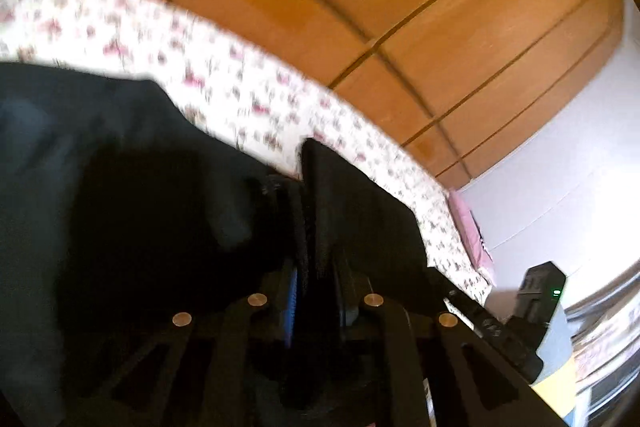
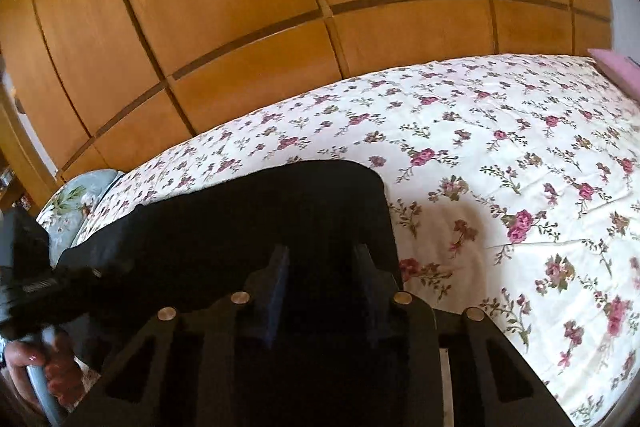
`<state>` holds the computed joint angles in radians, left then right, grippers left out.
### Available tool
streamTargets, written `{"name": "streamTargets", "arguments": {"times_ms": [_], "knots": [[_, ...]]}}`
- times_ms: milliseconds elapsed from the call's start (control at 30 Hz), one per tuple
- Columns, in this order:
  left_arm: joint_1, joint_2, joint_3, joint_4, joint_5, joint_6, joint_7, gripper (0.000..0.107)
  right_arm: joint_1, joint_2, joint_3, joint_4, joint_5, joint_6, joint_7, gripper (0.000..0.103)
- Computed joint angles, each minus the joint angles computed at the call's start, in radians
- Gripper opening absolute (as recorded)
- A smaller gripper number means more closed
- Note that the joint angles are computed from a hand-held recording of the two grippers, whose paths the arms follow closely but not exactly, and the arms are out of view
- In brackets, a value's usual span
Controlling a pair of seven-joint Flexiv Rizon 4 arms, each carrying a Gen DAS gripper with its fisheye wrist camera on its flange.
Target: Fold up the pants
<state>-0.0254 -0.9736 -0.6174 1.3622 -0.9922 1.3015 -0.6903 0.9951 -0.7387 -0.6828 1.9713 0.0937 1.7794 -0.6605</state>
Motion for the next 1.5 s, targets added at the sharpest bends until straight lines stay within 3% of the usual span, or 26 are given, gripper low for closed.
{"name": "streamTargets", "arguments": {"times_ms": [33, 100, 133, 167, 267, 433, 667, 767, 833, 967, 1067, 1133, 1233, 1300, 1400, 1500], "knots": [[0.009, 0.006, -0.008, 0.018, 0.009, 0.029, 0.004, 0.014, -0.003, -0.003, 0.005, -0.003, -0.005, 0.001, -0.005, 0.033], [-0.028, 0.007, 0.074, 0.005, 0.031, -0.003, -0.053, 0.013, -0.027, 0.001, 0.042, -0.006, -0.038, -0.012, -0.024, 0.033], [-0.031, -0.008, 0.099, -0.002, 0.096, -0.018, -0.123, 0.013, -0.014, -0.013, 0.029, -0.009, -0.041, -0.021, -0.035, 0.033], [-0.024, -0.016, 0.091, 0.001, 0.099, -0.015, -0.128, 0.013, 0.01, -0.03, 0.0, -0.008, -0.042, -0.02, -0.036, 0.033], [0.025, -0.036, -0.016, 0.035, 0.045, 0.075, -0.006, 0.015, 0.079, -0.087, -0.086, -0.005, -0.054, -0.027, -0.061, 0.033], [0.061, -0.051, -0.097, 0.073, 0.098, 0.183, 0.046, 0.024, 0.089, -0.105, -0.095, -0.003, -0.019, -0.004, -0.076, 0.033], [0.271, -0.057, -0.357, 0.28, 0.142, 0.375, 0.078, 0.032, 0.156, -0.084, -0.155, 0.007, -0.015, -0.079, -0.05, 0.038], [0.372, -0.097, -0.479, 0.369, 0.208, 0.507, 0.06, 0.033, 0.194, -0.089, -0.184, 0.013, -0.024, -0.024, -0.044, 0.039], [0.433, -0.133, -0.54, 0.416, 0.263, 0.583, 0.028, 0.033, 0.181, -0.078, -0.151, -0.01, -0.037, 0.003, -0.093, 0.039], [0.541, -0.197, -0.626, 0.506, 0.378, 0.747, -0.072, 0.033, 0.031, -0.037, 0.056, -0.113, -0.133, 0.001, -0.215, 0.036], [0.588, -0.218, -0.641, 0.562, 0.453, 0.885, -0.16, 0.036, -0.094, -0.037, 0.224, -0.193, -0.168, -0.019, -0.266, 0.036], [0.616, -0.218, -0.636, 0.601, 0.486, 0.978, -0.226, 0.046, -0.164, -0.052, 0.312, -0.233, -0.223, -0.043, -0.251, 0.036], [0.649, -0.213, -0.625, 0.648, 0.509, 1.081, -0.328, 0.049, -0.131, -0.078, 0.274, -0.23, -0.196, -0.008, -0.242, 0.036], [0.676, -0.216, -0.621, 0.683, 0.523, 1.147, -0.405, 0.052, -0.163, -0.077, 0.314, -0.228, -0.181, 0.022, -0.246, 0.035], [0.718, -0.238, -0.612, 0.729, 0.549, 1.242, -0.528, 0.07, -0.172, -0.082, 0.331, -0.229, -0.157, 0.044, -0.258, 0.036], [0.748, -0.256, -0.603, 0.737, 0.547, 1.239, -0.62, 0.071, -0.148, -0.096, 0.306, -0.235, -0.131, 0.044, -0.269, 0.036]]}}
